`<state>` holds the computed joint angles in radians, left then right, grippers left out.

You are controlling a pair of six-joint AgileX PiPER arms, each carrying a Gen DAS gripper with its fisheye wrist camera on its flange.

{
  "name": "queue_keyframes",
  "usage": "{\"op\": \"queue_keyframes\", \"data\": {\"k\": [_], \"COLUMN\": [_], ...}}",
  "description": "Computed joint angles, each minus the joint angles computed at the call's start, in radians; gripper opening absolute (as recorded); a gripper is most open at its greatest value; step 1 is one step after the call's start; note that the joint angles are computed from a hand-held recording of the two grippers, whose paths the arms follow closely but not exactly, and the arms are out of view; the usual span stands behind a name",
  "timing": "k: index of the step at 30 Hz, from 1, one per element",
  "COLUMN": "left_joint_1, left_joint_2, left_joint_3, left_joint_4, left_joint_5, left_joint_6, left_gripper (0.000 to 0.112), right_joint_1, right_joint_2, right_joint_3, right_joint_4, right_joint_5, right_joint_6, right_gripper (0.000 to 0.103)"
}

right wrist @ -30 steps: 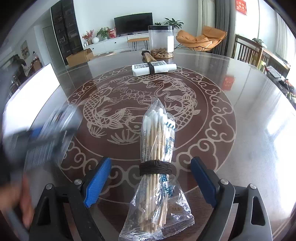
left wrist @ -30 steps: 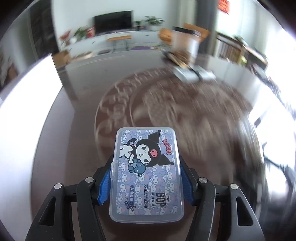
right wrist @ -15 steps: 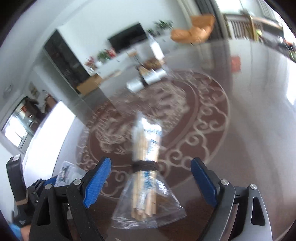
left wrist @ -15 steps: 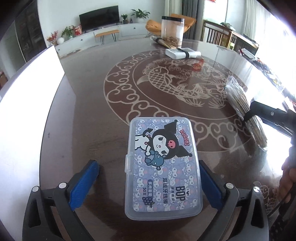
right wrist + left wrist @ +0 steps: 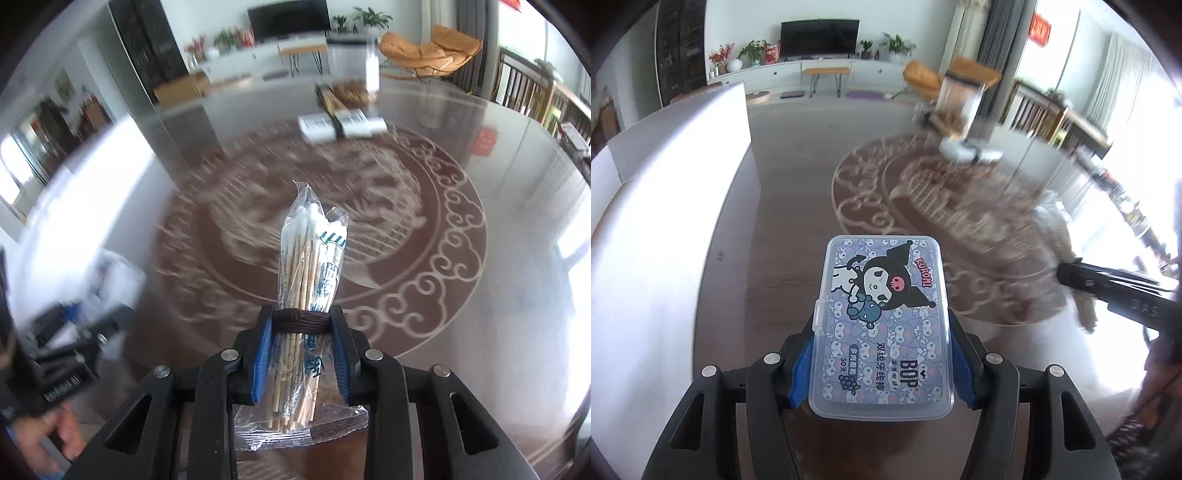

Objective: Organize objects
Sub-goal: 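Carry the swab bag and cartoon box over the bin and open both grippers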

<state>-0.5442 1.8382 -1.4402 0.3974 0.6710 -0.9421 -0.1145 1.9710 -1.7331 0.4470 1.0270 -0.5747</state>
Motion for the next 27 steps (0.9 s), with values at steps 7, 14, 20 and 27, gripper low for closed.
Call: {"op": "queue_keyframes", "data": {"k": [7, 14, 20, 27], "left_joint_1": [0.028, 0.332, 0.736, 0.669], "left_joint_2": [-0.401, -0.757, -0.732, -0.751], "left_joint_3": [0.210, 0.433, 0.534, 0.565], "left_joint_4": [0.072, 0.067, -0.172, -0.125], "left_joint_5": [0.035, 0.242, 0.261, 0.251], "left_joint_6": [-0.017, 0.091, 0.367, 0.277], "left_gripper": [0.060, 0.060, 0.063, 0.066], "right_joint_1": [0.117, 0.487, 0.752, 0.684], "right_joint_2": [-0.167, -0.153, -0.057, -0.175], "right_joint_3": [-0.003, -0.088, -0.121, 0.084], "right_joint_4": [0.225, 0.345, 0.194, 0.229], "right_joint_5": [0.133, 0.164, 0.087, -0.058], "right_joint_6": [0.017, 0.123, 0.180, 0.075], "right_gripper": [0.030, 0.030, 0.051, 0.078]}}
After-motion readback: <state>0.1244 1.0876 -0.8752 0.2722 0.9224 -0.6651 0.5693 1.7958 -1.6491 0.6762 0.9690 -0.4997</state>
